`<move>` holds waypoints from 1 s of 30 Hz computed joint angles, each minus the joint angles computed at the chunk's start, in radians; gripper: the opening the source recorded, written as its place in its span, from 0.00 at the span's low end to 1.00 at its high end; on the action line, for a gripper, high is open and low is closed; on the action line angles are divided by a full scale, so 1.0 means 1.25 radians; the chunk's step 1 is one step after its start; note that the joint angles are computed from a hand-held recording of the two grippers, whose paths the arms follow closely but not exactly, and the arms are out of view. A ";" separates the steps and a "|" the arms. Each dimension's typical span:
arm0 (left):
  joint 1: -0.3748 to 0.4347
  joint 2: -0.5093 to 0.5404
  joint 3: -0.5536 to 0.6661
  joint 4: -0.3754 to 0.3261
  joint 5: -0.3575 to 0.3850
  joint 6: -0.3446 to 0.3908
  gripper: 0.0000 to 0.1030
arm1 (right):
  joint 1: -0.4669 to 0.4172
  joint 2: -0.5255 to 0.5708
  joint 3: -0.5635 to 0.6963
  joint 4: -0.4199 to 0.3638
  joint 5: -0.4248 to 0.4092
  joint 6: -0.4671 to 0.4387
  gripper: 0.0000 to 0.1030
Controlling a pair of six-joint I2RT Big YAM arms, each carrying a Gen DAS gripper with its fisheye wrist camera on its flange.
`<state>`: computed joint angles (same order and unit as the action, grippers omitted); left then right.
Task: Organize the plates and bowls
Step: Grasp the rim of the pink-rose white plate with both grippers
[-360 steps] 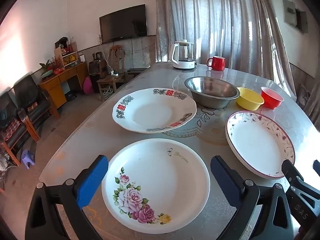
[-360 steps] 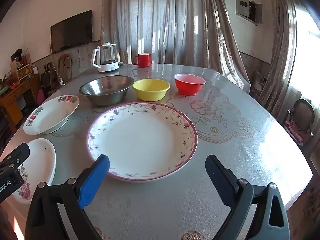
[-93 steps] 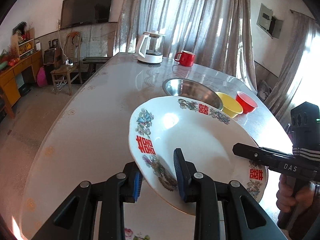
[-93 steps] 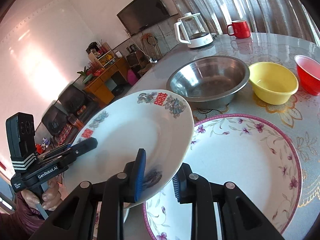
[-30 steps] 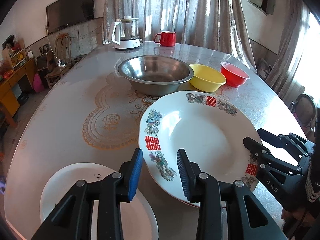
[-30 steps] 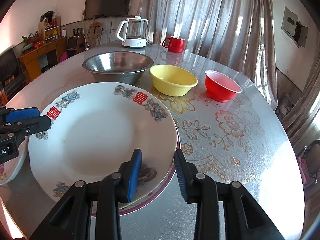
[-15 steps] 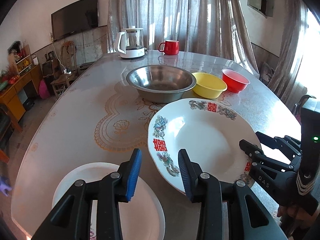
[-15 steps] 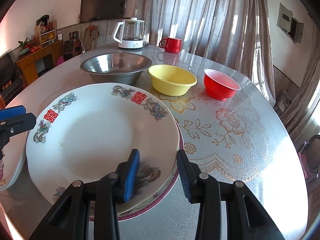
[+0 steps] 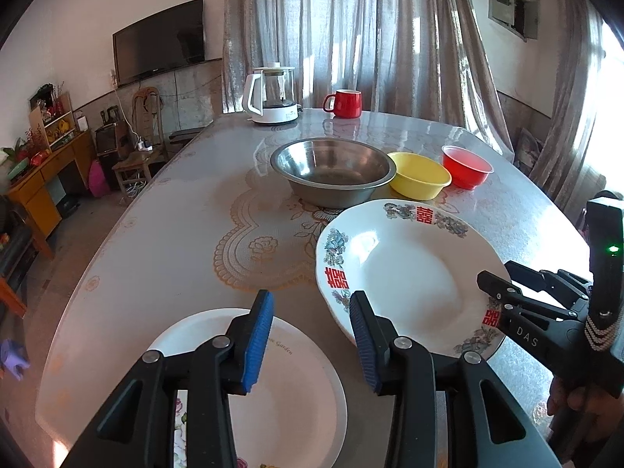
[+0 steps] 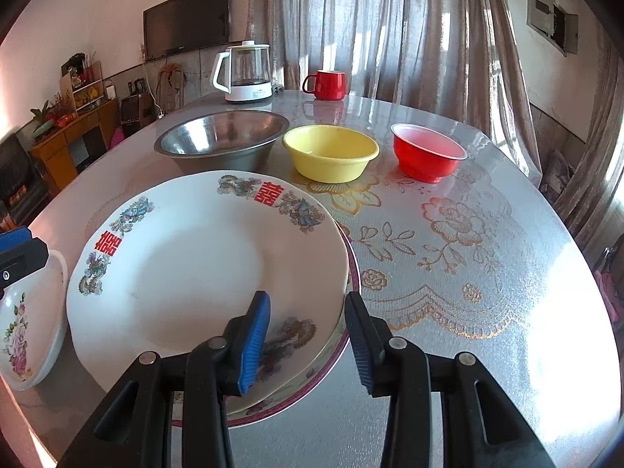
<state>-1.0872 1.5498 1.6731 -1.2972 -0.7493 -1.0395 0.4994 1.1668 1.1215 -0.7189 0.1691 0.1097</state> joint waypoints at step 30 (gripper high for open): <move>0.004 -0.179 -0.198 -0.123 -0.020 -0.307 0.49 | 0.113 -0.010 0.029 -0.049 -0.499 -0.028 0.44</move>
<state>-1.0825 1.3265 1.4261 -1.4509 -0.7743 -1.4238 0.6407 1.1544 1.1572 -0.7800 -0.4548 0.0753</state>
